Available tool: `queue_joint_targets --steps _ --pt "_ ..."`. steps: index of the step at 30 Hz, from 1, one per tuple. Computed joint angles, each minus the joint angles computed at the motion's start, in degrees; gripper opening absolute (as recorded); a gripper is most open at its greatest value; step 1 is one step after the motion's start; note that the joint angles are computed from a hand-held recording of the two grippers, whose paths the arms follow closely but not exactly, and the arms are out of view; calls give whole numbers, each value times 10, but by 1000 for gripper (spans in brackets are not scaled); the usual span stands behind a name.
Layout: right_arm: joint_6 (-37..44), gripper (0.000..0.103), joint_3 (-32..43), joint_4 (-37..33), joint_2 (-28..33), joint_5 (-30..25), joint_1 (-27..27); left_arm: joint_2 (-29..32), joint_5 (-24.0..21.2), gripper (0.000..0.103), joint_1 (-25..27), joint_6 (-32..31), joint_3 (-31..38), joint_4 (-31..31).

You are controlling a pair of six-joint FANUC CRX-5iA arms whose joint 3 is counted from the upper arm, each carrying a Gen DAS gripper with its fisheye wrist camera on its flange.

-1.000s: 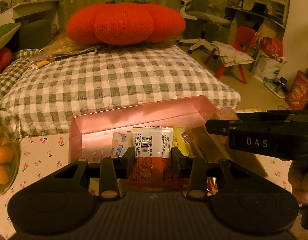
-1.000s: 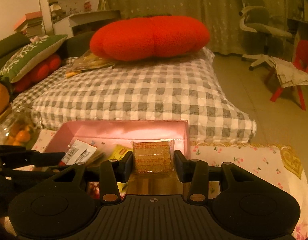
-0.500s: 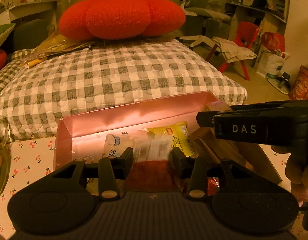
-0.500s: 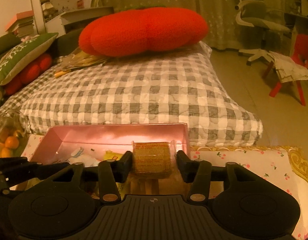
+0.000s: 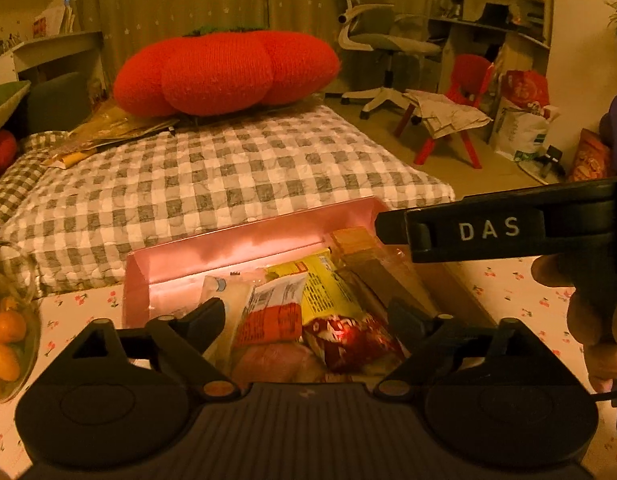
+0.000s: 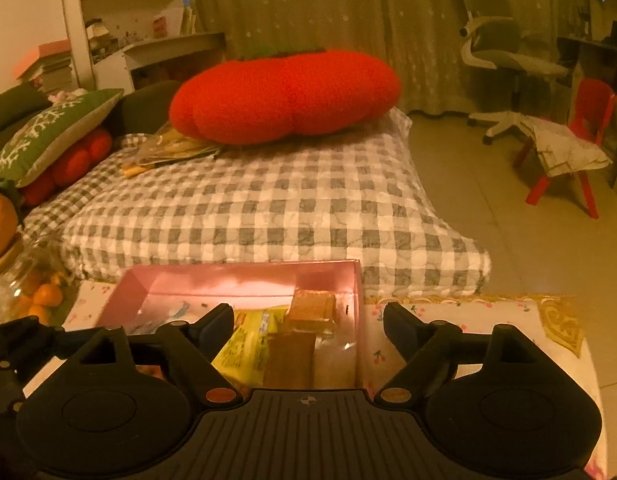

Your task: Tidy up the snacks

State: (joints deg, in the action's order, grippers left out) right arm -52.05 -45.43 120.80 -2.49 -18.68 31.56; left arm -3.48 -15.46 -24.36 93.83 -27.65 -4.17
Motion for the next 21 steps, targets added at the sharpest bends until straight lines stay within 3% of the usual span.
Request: queue_joint_targets --steps 5,9,15,21 --pt "94 87 -32 -135 -31 -56 76 -31 -17 94 -1 29 -18 -14" --pt "135 87 -56 -208 -54 -94 131 -57 -14 96 14 -19 -59 50" --pt "131 88 -88 -295 -79 -141 200 -96 -42 99 15 25 -83 14" --pt "174 88 -87 -426 -81 -217 302 -134 -80 100 12 88 -102 -23"
